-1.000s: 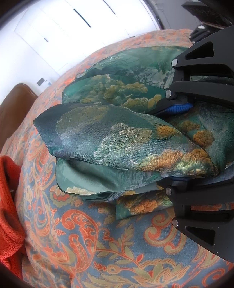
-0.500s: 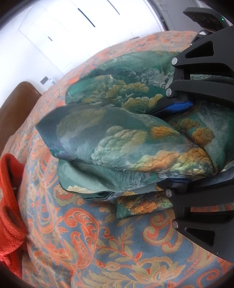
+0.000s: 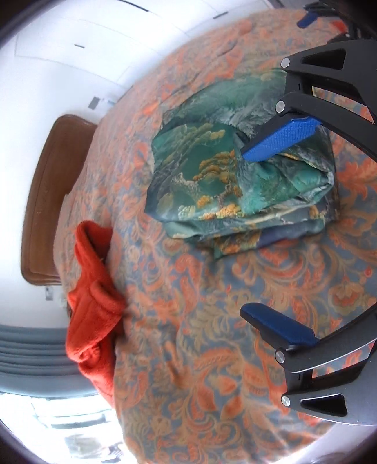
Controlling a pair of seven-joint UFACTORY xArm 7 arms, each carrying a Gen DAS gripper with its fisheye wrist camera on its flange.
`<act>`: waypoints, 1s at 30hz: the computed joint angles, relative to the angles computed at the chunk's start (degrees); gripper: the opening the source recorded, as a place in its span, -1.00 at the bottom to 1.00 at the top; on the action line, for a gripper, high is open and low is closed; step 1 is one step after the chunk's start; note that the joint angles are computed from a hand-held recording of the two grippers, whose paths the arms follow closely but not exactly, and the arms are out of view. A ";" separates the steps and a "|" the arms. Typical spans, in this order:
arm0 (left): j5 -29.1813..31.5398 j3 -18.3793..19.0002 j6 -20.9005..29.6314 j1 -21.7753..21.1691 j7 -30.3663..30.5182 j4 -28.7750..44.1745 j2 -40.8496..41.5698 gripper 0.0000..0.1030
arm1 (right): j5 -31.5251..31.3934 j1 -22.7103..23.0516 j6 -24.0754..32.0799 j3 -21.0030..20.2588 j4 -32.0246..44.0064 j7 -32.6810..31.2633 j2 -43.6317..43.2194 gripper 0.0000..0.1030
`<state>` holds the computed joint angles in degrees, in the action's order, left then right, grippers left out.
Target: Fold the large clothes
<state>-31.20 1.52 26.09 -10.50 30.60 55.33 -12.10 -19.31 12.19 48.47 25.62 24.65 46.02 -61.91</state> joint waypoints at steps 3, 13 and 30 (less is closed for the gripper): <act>4.46 -1.62 -4.18 1.03 -3.06 -1.32 -0.55 0.92 | 1.54 0.63 3.12 -1.50 -0.83 -0.03 -1.38 0.71; 17.34 -2.66 -9.40 2.03 -11.83 -6.35 -3.76 0.93 | 2.61 0.89 3.38 -0.80 0.00 1.23 0.21 0.71; -25.65 12.84 30.86 1.91 9.30 7.46 8.16 0.97 | 10.42 3.66 -0.28 -9.67 -3.24 -0.22 -5.92 0.72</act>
